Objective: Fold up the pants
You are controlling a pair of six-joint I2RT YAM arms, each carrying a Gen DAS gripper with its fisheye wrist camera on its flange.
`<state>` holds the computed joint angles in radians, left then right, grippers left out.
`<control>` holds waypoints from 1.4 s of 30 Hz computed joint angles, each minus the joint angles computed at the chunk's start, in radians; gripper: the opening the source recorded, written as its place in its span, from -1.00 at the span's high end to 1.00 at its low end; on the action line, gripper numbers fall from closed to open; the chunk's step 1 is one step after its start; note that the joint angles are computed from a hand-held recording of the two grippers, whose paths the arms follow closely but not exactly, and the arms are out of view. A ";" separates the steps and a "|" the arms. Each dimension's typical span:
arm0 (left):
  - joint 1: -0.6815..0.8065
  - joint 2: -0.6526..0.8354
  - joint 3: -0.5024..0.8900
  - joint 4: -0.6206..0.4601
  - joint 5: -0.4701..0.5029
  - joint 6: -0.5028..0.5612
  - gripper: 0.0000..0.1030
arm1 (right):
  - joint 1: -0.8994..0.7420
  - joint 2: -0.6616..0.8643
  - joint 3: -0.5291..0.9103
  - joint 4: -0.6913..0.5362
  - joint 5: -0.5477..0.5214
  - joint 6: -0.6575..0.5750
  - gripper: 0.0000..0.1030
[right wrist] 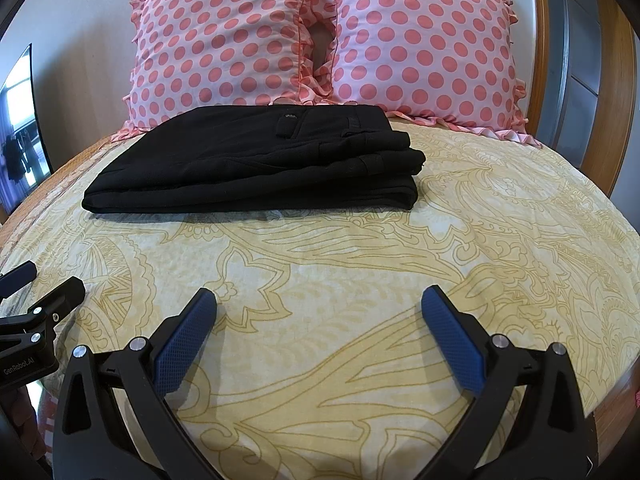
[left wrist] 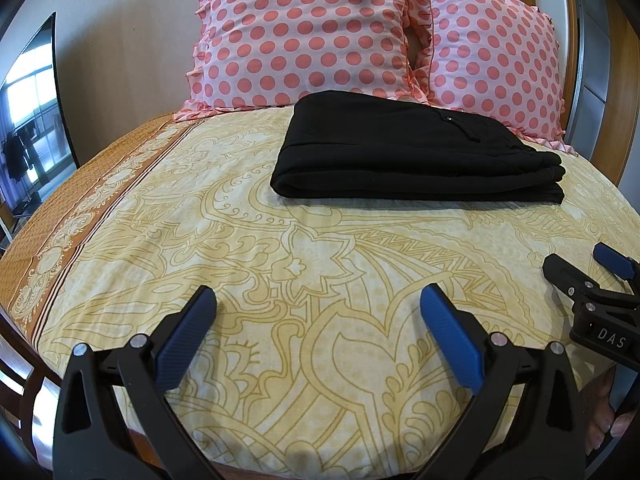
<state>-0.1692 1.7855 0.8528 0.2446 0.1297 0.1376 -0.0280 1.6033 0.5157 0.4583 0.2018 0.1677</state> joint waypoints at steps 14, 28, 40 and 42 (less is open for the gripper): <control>0.000 0.000 0.000 0.000 0.000 0.000 -0.97 | 0.002 0.001 -0.001 0.002 0.002 0.001 -0.97; 0.009 0.005 0.020 -0.032 0.008 0.010 -0.97 | 0.005 0.002 0.000 0.003 0.005 0.003 -0.97; 0.008 0.005 0.025 -0.039 0.008 0.009 -0.97 | 0.007 0.003 0.000 0.003 0.008 0.005 -0.97; 0.008 0.005 0.025 -0.039 0.007 0.009 -0.97 | 0.007 0.003 0.000 0.004 0.009 0.006 -0.97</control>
<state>-0.1615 1.7906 0.8774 0.2057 0.1372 0.1466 -0.0207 1.6060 0.5154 0.4620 0.2104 0.1733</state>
